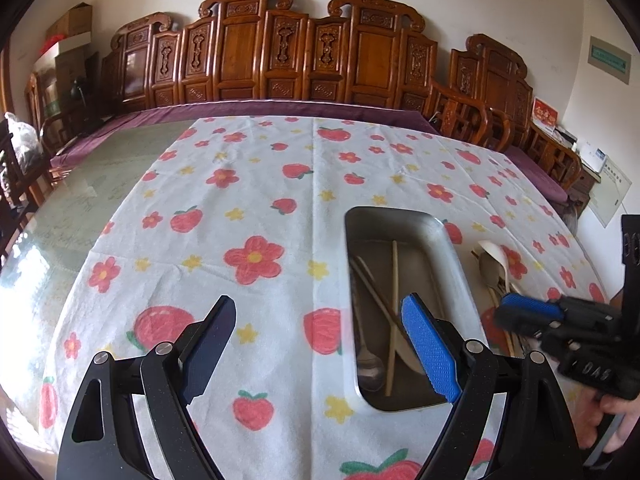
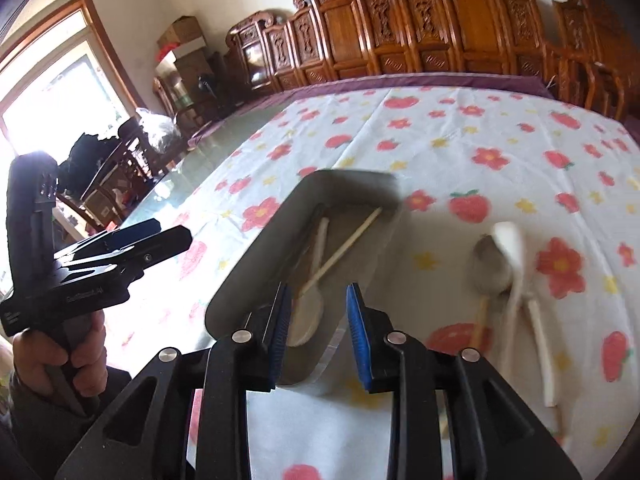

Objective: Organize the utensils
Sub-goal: 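Grasp a white plastic spoon from the pile with the right tool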

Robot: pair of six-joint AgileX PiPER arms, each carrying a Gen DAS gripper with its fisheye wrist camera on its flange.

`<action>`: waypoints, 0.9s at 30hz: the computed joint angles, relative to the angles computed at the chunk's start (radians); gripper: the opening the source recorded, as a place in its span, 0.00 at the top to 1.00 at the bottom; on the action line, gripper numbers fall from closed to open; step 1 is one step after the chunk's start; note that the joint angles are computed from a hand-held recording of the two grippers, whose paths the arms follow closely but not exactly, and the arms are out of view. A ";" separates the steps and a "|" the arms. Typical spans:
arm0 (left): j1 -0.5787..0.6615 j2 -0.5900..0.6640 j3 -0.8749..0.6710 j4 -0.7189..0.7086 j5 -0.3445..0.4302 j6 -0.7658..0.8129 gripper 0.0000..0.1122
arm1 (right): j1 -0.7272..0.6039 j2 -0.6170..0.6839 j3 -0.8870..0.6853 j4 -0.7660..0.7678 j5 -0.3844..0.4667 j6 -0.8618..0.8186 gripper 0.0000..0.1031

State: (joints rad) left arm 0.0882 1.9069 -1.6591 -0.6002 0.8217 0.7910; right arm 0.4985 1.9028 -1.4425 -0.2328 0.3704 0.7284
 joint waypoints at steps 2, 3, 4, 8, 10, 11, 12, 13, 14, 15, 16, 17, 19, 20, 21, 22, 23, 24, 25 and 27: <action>-0.012 -0.014 0.019 -0.017 -0.002 0.015 0.27 | -0.012 -0.066 0.092 -0.131 -0.005 0.108 0.70; -0.021 -0.022 0.030 -0.023 -0.004 0.022 0.27 | -0.017 -0.090 0.127 -0.187 -0.002 0.152 0.70; -0.030 -0.031 0.041 -0.027 -0.007 0.028 0.27 | -0.027 -0.121 0.171 -0.251 0.009 0.197 0.70; -0.064 -0.062 0.089 -0.054 -0.017 0.062 0.27 | -0.085 -0.200 0.303 -0.353 0.018 0.249 0.70; -0.080 -0.075 0.108 -0.064 -0.019 0.074 0.27 | -0.119 -0.220 0.351 -0.377 0.005 0.264 0.70; -0.091 -0.083 0.121 -0.071 -0.023 0.081 0.27 | -0.131 -0.224 0.368 -0.391 -0.005 0.275 0.70; -0.104 -0.090 0.132 -0.073 -0.026 0.083 0.27 | -0.143 -0.226 0.384 -0.409 -0.021 0.291 0.70; -0.115 -0.096 0.142 -0.075 -0.030 0.085 0.27 | -0.151 -0.226 0.396 -0.431 -0.035 0.314 0.70; -0.126 -0.102 0.153 -0.077 -0.035 0.089 0.27 | -0.154 -0.227 0.407 -0.445 -0.046 0.336 0.70; -0.136 -0.108 0.165 -0.079 -0.042 0.093 0.27 | -0.159 -0.224 0.412 -0.440 -0.061 0.337 0.70; -0.146 -0.114 0.177 -0.080 -0.049 0.097 0.27 | -0.160 -0.215 0.412 -0.440 -0.074 0.341 0.70; -0.153 -0.120 0.187 -0.084 -0.053 0.101 0.27 | -0.157 -0.205 0.411 -0.445 -0.082 0.344 0.70; -0.171 -0.129 0.208 -0.090 -0.059 0.106 0.27 | -0.143 -0.177 0.392 -0.445 -0.088 0.344 0.70; -0.177 -0.134 0.216 -0.093 -0.061 0.111 0.27 | -0.139 -0.164 0.386 -0.434 -0.091 0.336 0.70; -0.185 -0.138 0.227 -0.095 -0.066 0.118 0.27 | -0.136 -0.149 0.376 -0.413 -0.091 0.316 0.70; -0.196 -0.147 0.243 -0.092 -0.079 0.125 0.27 | -0.136 -0.129 0.362 -0.388 -0.094 0.289 0.70; -0.202 -0.151 0.253 -0.091 -0.086 0.130 0.27 | -0.140 -0.111 0.347 -0.359 -0.096 0.259 0.70; -0.208 -0.155 0.261 -0.092 -0.090 0.133 0.27 | -0.145 -0.093 0.330 -0.325 -0.100 0.225 0.70; -0.213 -0.155 0.264 -0.089 -0.093 0.131 0.27 | -0.149 -0.077 0.313 -0.297 -0.101 0.199 0.70; -0.219 -0.158 0.271 -0.091 -0.097 0.131 0.27 | -0.166 -0.044 0.279 -0.230 -0.106 0.133 0.70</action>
